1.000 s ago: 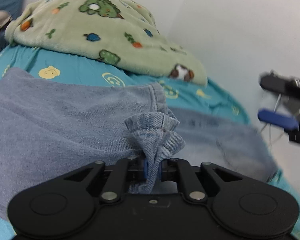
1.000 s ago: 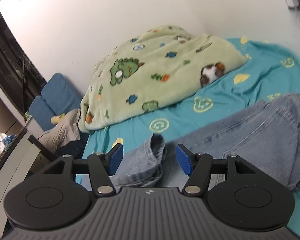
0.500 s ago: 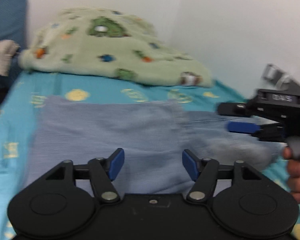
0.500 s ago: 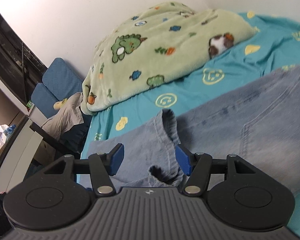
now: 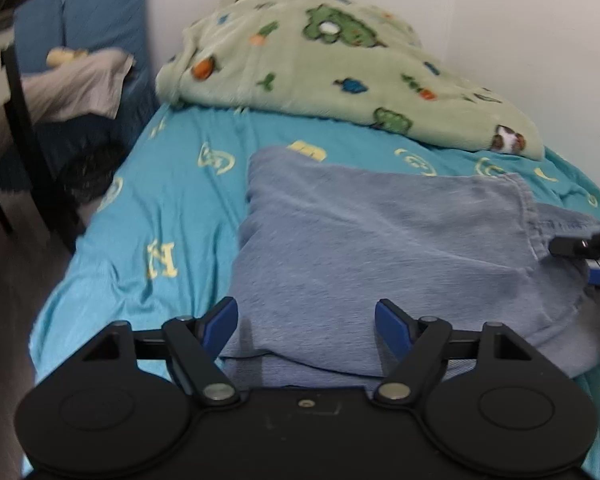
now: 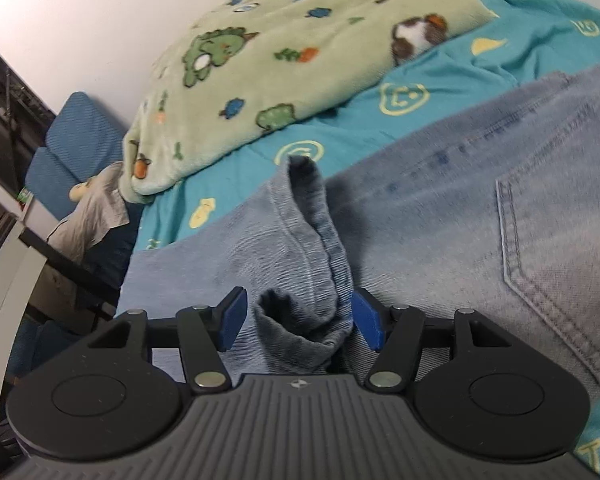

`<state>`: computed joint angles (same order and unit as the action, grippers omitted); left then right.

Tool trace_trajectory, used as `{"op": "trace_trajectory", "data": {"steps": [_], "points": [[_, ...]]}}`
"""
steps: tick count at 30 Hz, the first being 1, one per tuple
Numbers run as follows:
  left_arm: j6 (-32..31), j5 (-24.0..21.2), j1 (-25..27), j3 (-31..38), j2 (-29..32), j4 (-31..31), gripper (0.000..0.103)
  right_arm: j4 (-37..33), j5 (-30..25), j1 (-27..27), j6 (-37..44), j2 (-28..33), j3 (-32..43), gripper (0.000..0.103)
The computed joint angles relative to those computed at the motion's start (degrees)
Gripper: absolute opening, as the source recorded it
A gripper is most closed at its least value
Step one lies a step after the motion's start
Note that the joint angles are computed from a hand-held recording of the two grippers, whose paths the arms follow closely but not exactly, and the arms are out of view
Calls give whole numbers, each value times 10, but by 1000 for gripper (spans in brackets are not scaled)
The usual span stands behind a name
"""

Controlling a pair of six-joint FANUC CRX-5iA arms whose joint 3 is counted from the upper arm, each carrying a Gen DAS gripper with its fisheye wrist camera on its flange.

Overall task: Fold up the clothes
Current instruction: 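Release the cuffs with the left gripper while the right gripper pinches the folded edge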

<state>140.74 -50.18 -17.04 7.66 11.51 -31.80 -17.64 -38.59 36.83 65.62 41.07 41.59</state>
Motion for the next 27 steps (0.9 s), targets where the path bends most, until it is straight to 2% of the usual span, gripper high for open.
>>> {"op": "trace_trajectory", "data": {"steps": [5,6,7,8,10,15,18,19,20,24,27], "points": [[1,39,32,-20,0,29,78,11,-33,5,1,23,31,66],[-2,44,38,-22,1,37,78,22,-41,8,-2,28,37,65],[-4,55,46,-28,0,49,78,42,-48,12,-10,32,41,59],[-2,66,52,-36,-2,57,79,61,-54,16,-18,36,44,56],[-3,86,62,-49,-6,72,79,92,-64,23,-30,42,49,57],[-18,123,83,-75,-10,112,80,80,-46,20,-42,35,32,58],[-18,138,88,-84,-12,121,81,50,-46,15,-32,34,37,57],[-17,140,89,-86,-12,125,81,38,-47,13,-27,34,39,52],[-15,143,91,-88,-13,129,81,32,-50,12,-22,34,41,44],[-6,145,91,-90,-16,130,81,48,-67,20,-2,34,49,32],[14,160,88,-98,-28,118,81,117,-12,37,-20,4,-2,24]]}}
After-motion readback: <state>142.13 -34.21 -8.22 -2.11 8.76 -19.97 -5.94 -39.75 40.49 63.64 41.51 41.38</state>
